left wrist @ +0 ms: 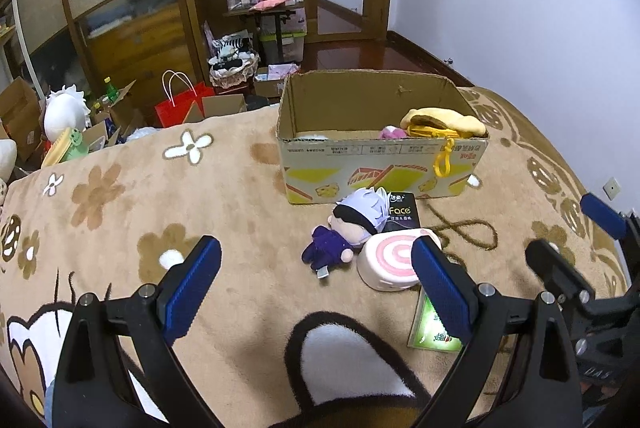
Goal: Organize soft objects
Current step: 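Withdraw both tools from the box toward the toys on the rug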
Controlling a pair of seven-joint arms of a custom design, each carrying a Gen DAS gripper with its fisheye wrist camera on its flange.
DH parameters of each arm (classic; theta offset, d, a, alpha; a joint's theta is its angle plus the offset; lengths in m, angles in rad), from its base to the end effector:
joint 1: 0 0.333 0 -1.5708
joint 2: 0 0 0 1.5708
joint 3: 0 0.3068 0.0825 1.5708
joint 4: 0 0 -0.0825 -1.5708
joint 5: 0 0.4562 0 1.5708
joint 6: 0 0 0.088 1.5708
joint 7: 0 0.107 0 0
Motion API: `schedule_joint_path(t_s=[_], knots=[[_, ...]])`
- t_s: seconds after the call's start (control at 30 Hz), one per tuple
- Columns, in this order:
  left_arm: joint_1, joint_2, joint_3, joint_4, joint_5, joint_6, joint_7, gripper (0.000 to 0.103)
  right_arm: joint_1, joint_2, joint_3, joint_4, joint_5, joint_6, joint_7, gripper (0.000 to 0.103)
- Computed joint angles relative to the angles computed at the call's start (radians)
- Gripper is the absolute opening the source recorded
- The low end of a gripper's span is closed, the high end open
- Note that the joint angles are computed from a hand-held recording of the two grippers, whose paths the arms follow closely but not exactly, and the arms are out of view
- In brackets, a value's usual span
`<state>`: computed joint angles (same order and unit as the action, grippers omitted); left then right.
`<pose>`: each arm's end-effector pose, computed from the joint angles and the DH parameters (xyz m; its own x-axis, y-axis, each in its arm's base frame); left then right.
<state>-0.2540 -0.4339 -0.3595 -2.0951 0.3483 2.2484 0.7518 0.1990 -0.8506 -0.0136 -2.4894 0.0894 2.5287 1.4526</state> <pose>0.4382 -0.3309 0.6331 0.0460 -0.9989 0.0112 -0.7502 -0.0419 -0.6599 0.4163 0.0758 0.6496 0.2554 -0.9668 -0.0074 -0.6074 -0.1545 -0.7792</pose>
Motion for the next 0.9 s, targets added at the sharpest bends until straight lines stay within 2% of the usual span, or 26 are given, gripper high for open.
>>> schedule_joint_path(t_s=[0.13,0.23,0.5,0.9], knots=[[-0.006,0.018,0.013,-0.001,-0.024,0.019,0.010,0.095,-0.001,0.006,0.003,-0.008,0.000,-0.012,0.003,0.103],[-0.022,0.038,0.046,-0.009,-0.097,0.065,0.043,0.095,0.004,0.017,-0.002,-0.010,0.000,-0.022,-0.005,0.103],[-0.008,0.105,0.045,0.025,-0.114,0.065,0.059,0.095,-0.006,0.061,-0.012,-0.005,0.017,-0.052,-0.002,0.103],[-0.024,0.173,0.064,0.064,-0.155,0.085,0.099,0.095,-0.021,0.127,-0.009,0.022,0.027,-0.088,0.031,0.103]])
